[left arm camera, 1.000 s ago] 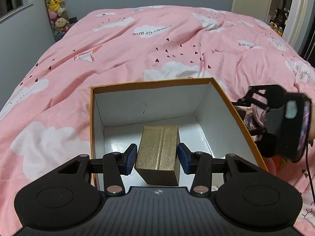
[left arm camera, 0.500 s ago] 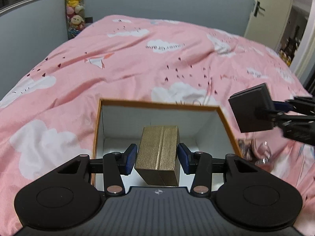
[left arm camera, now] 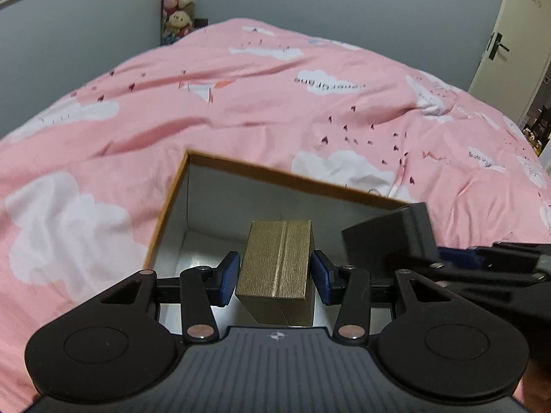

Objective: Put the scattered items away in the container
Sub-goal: 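Lower the gold box into the orange box while the right gripper brings the black box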

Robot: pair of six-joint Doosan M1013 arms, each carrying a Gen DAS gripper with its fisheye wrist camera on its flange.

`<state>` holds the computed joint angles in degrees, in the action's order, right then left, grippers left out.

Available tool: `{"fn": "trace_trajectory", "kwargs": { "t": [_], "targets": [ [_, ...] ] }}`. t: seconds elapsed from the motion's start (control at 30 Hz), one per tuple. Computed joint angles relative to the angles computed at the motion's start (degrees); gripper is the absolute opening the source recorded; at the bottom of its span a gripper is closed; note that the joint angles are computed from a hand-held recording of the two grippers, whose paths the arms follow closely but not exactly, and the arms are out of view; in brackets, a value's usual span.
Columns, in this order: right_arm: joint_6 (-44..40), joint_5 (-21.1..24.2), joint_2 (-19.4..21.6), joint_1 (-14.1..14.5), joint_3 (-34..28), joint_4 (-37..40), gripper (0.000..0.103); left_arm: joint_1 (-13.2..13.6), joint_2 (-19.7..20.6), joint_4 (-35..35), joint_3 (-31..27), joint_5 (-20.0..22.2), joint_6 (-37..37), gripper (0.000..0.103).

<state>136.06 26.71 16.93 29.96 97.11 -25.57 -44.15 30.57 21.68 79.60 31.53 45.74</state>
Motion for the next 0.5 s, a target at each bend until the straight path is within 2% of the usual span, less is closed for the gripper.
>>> {"fn": "trace_trajectory", "kwargs": {
  "t": [0.13, 0.5],
  "targets": [
    [-2.1, 3.7, 2.0, 0.6, -1.8, -0.9, 0.036, -0.2, 0.9, 1.1, -0.6, 1.9, -0.4, 0.052],
    [-5.9, 7.6, 4.5, 0.6, -4.7, -3.5, 0.036, -0.8, 1.2, 5.0, -0.4, 2.8, -1.1, 0.052]
  ]
}}
